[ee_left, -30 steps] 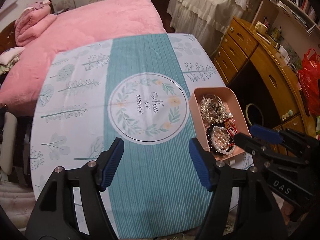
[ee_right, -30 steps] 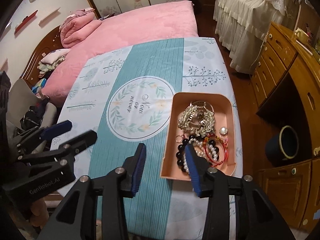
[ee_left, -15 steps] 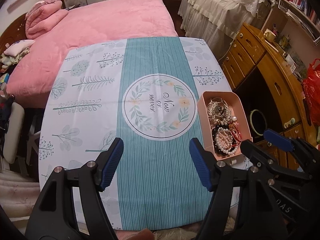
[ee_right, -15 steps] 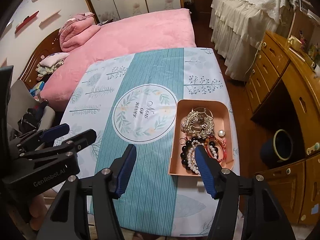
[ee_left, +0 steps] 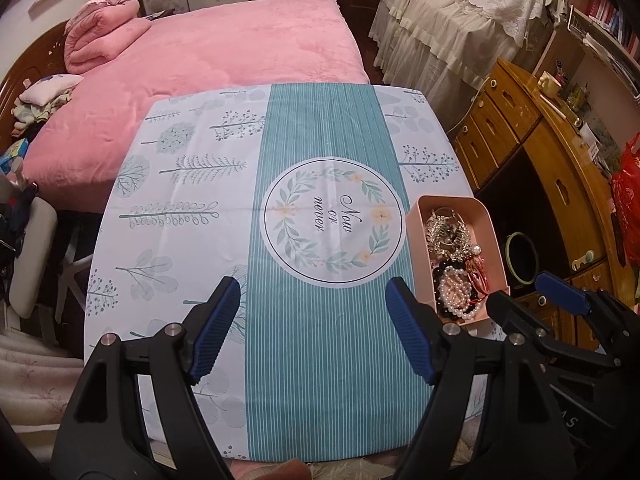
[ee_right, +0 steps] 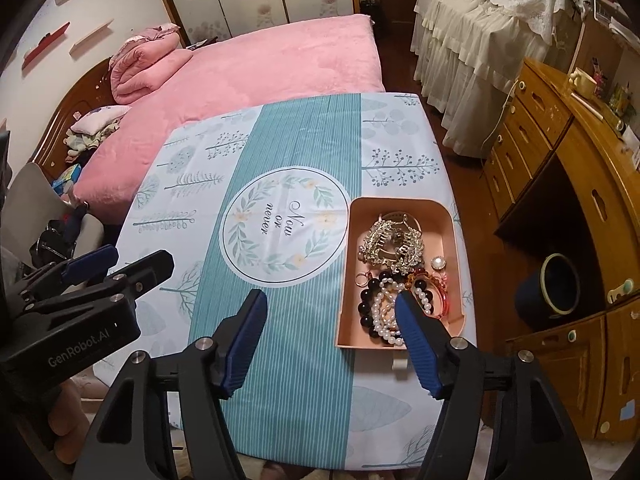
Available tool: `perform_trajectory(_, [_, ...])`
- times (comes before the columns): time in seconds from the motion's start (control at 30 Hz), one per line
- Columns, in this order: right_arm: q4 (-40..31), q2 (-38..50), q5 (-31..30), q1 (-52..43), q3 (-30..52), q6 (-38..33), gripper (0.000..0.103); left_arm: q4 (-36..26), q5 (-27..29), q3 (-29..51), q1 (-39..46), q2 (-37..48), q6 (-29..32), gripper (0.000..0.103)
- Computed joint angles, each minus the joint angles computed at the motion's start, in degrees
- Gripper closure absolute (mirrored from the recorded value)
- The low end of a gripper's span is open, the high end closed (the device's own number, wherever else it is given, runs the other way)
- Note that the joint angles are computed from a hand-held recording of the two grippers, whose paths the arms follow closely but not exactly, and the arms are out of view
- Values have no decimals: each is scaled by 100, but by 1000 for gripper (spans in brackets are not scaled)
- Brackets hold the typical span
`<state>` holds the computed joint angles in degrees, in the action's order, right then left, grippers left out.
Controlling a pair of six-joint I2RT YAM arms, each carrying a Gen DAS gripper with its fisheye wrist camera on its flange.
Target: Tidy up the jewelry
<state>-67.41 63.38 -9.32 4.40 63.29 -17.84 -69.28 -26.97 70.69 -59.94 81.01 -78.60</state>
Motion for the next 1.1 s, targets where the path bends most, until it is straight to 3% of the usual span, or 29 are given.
perform_trajectory(1.1, [222,-82,390,209,-80,340,29,-173,-39,-44,-50,70,-207,30])
